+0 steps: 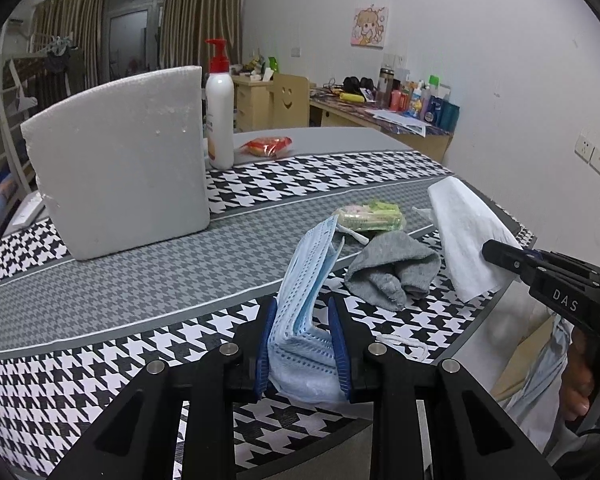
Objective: Organize soft objects
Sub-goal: 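Lift the blue mask and white cloth and carry them toward the foam box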
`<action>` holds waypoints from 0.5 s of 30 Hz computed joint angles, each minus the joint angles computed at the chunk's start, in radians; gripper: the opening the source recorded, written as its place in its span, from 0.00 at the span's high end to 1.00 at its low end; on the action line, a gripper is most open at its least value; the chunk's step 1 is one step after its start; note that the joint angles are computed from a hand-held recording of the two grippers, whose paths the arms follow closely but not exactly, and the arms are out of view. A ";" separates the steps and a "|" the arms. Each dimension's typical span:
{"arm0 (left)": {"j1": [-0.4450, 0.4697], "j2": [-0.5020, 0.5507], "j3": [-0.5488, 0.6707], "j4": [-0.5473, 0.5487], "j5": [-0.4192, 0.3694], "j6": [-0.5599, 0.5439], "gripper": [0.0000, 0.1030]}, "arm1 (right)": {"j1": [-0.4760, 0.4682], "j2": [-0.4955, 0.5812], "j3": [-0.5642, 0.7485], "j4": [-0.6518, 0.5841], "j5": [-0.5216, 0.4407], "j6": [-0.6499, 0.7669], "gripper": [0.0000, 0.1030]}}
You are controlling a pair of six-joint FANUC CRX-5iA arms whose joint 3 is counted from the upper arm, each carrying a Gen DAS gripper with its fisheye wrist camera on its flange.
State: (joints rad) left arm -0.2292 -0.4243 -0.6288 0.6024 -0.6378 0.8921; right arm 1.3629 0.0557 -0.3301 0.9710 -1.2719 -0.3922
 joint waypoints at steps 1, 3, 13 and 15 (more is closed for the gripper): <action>0.001 -0.002 -0.002 0.004 0.002 -0.003 0.72 | 0.001 -0.001 -0.001 0.004 0.000 -0.001 0.89; 0.001 -0.008 -0.003 0.005 0.005 -0.004 0.72 | 0.003 -0.002 -0.005 0.016 -0.001 -0.002 0.89; 0.001 -0.028 -0.013 0.022 0.026 -0.021 0.72 | 0.014 -0.004 -0.005 0.044 -0.008 -0.004 0.89; -0.002 -0.031 -0.013 0.024 0.033 -0.024 0.72 | 0.014 -0.006 -0.006 0.049 -0.009 -0.004 0.89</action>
State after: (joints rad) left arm -0.2311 -0.4548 -0.6423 0.6261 -0.6050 0.8679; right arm 1.3770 0.0501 -0.3357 1.0201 -1.2808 -0.3962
